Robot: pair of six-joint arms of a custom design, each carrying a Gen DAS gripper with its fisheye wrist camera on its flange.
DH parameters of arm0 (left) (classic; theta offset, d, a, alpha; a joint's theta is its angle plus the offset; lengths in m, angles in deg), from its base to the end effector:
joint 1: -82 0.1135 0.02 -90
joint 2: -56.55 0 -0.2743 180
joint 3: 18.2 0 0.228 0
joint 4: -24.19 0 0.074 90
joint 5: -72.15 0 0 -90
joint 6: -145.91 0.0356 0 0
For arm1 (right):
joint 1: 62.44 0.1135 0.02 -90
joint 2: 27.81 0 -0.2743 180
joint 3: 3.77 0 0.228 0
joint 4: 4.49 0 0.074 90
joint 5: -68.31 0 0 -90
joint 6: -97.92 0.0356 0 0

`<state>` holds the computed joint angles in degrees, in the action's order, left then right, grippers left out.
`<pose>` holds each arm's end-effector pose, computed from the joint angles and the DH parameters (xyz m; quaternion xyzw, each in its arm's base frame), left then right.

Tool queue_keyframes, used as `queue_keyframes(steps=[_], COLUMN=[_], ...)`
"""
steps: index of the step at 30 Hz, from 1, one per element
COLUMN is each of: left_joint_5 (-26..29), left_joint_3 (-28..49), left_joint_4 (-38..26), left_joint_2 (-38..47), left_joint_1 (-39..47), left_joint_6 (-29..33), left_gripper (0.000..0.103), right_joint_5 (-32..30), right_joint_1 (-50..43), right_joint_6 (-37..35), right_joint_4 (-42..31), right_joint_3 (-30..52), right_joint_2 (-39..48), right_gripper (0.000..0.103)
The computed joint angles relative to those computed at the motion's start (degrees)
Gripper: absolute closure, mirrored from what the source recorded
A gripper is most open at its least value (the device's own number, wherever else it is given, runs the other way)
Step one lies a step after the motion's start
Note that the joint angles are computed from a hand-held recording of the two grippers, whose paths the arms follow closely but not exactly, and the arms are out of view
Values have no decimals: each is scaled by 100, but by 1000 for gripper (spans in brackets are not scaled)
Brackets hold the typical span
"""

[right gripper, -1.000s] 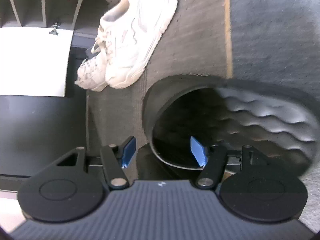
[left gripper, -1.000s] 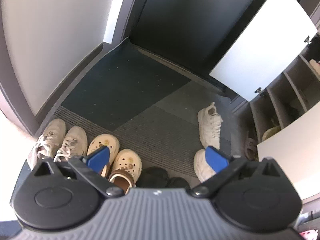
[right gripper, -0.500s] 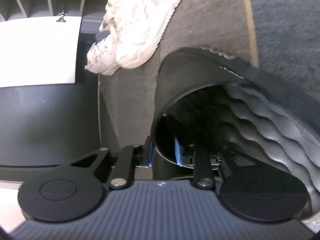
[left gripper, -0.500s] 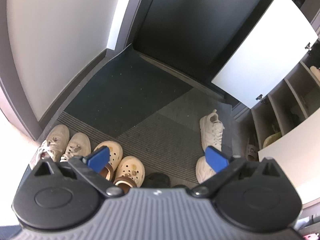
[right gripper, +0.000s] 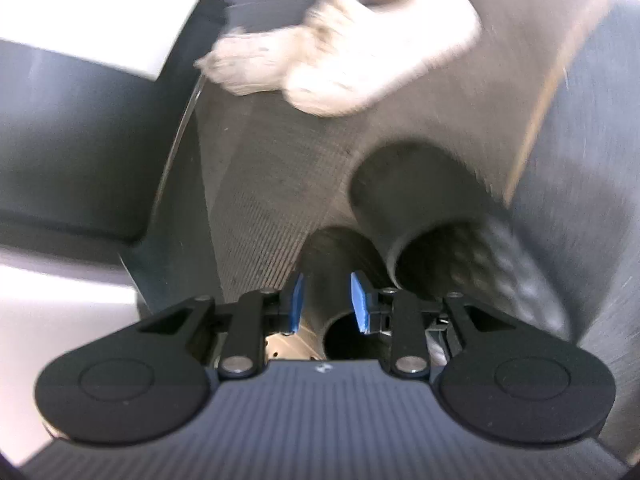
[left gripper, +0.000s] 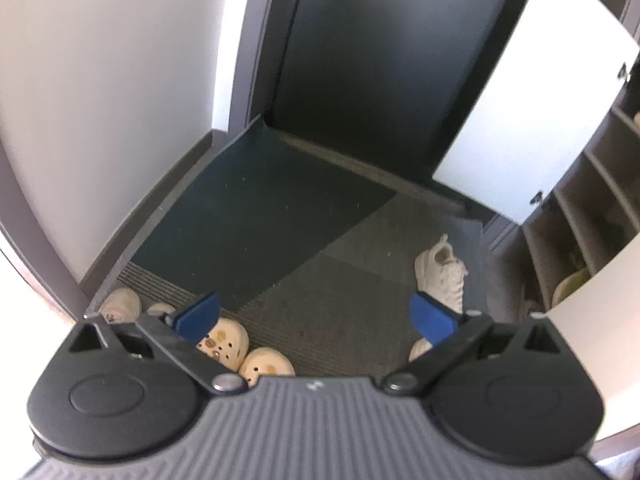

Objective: Organize scattered shoes
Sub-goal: 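Withdraw the open right tool from the slide pair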

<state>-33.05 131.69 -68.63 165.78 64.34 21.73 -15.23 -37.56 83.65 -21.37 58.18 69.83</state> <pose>0.3361 -0.0972 0.4355 -0.1771 0.9218 -0.0280 0.3438 0.2812 0.1260 0.1655 0.4223 0.8463 0.2124 0.2457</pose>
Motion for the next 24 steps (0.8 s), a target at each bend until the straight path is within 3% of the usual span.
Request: queue_keyframes(steps=[4, 9, 12, 17, 20, 24], left_joint_5=[163, 132, 414, 660, 400, 125], left_joint_3=[-281, -608, -910, -1833, -2999, -3788], left_joint_4=[112, 224, 375, 886, 1786, 2281], left_joint_2=[-6, -88, -235, -606, -1008, -1243], left_joint_1=[-138, -311, -288, -335, -545, -735], left_joint_6=[131, 679, 830, 1207, 1737, 1961], left_gripper=[0, 0, 0, 0, 0, 1], right_joint_5=[300, 555, 434, -28, -281, 49], right_joint_1=[-246, -448, -621, -859, -627, 102], right_joint_6=[-946, -2129, -2544, -2768, -2793, -2664], right_joint_4=[-2090, -4159, -4737, -4782, -3969, -2927], right_joint_3=[1491, 3371, 4067, 4317, 3819, 3142], right_joint_2=[-1179, -1868, -2040, -2293, -2723, -3128], right_gripper=[73, 73, 73, 73, 73, 73])
